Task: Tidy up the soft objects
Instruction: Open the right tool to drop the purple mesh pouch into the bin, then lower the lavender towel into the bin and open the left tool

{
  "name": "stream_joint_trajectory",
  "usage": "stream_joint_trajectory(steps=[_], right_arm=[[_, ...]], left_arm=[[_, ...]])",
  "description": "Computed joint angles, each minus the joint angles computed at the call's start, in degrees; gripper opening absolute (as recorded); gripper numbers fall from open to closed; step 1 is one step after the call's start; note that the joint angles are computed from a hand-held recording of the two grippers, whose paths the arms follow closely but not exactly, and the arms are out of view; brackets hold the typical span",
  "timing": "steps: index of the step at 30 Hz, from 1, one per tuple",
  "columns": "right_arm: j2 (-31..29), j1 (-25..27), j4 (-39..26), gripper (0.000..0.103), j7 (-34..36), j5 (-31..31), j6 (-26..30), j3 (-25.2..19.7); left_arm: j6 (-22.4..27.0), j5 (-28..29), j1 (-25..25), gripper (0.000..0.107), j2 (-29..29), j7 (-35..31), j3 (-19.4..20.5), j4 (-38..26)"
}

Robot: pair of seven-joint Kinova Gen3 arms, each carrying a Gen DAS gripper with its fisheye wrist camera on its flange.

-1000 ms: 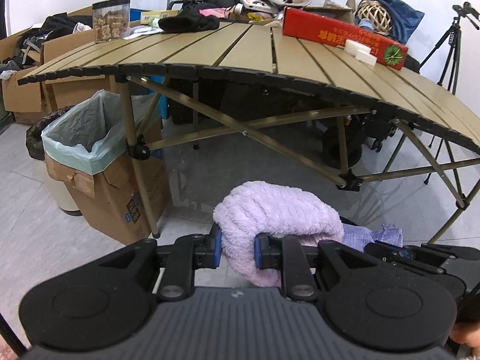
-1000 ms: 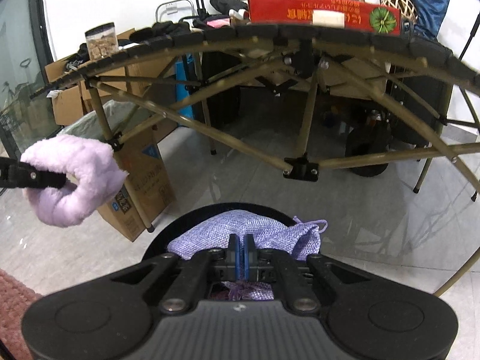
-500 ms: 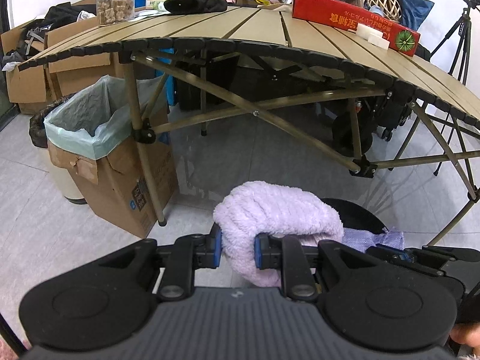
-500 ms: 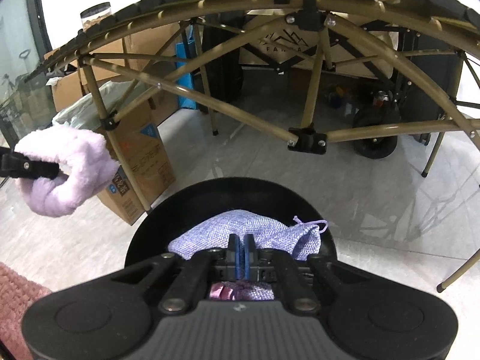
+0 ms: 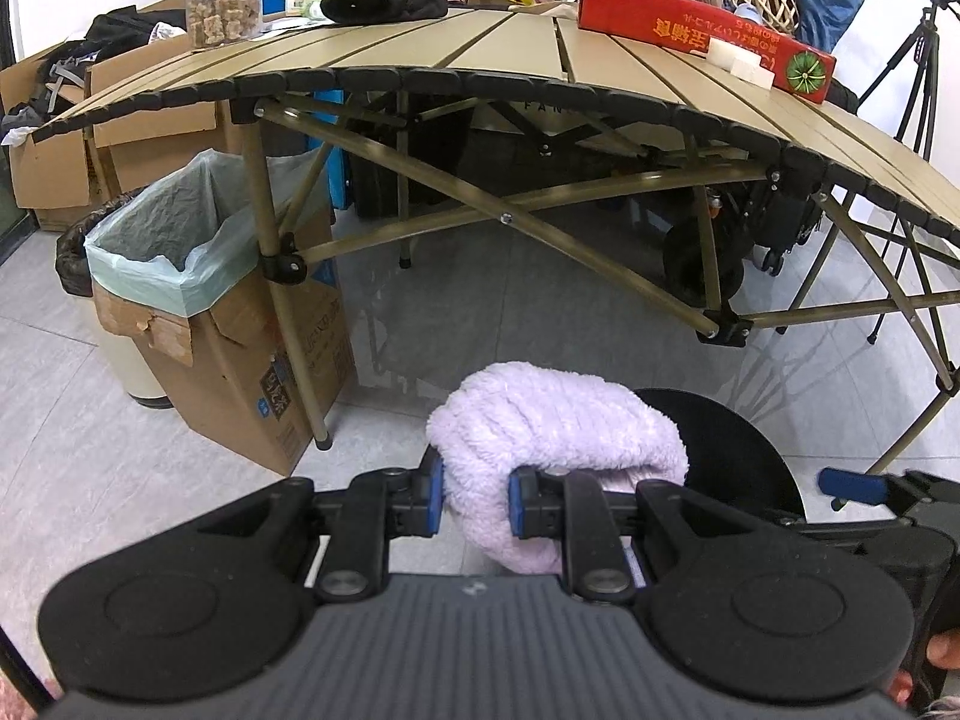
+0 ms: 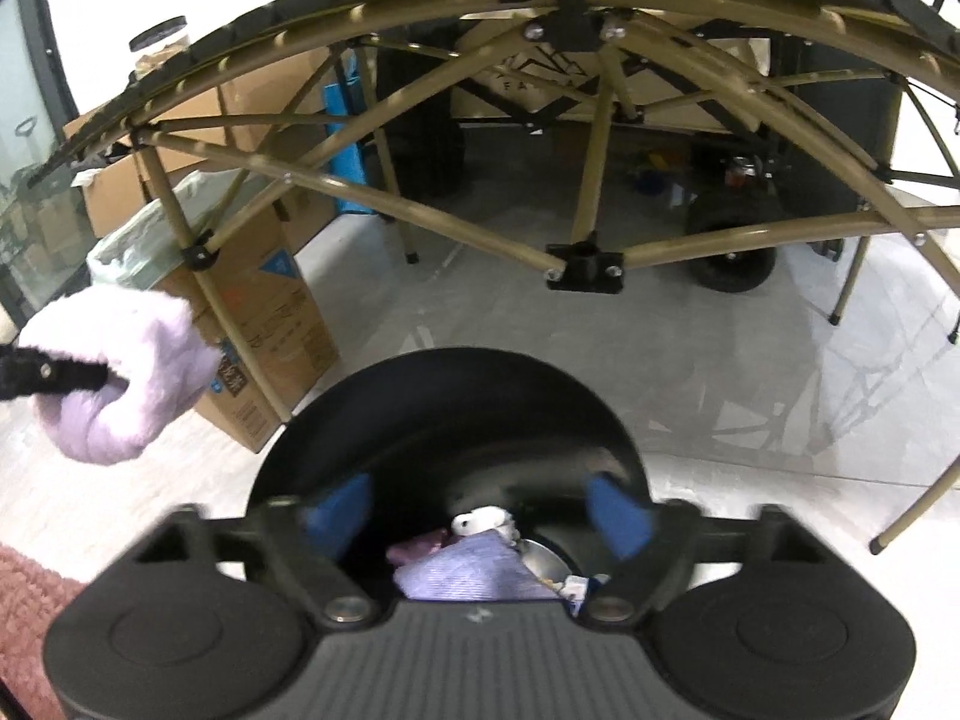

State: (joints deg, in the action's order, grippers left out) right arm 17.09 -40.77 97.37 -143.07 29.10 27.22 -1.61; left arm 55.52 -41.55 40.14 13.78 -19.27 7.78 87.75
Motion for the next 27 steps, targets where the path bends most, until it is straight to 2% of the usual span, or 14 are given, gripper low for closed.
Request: stream_joint_trajectory(steps=[5, 8, 18, 27], right_arm=[[-0.1, 1.7, -1.2, 0.097, 0.2, -3.0, 2.1, -0.9], [0.2, 1.8, -2.6, 0.102, 0.0, -4.1, 5.4, -0.9], [-1.2, 2.5, -5.1, 0.103, -2.7, -2.8, 14.0, -1.9], [-4.3, 3.5, -4.0, 0.103, -8.4, 1.3, 17.7, -2.4]], left_arm=[[-0.2, 0.7, -0.3, 0.02, 0.2, -0.9, 0.1, -0.2], [-0.2, 1.0, -0.3, 0.02, 0.4, -1.4, 0.0, -0.4], [-1.3, 2.9, 0.3, 0.02, 2.3, -4.9, -0.3, -2.1], [-3.0, 5.1, 1.5, 0.02, 5.2, -8.1, -1.1, -4.6]])
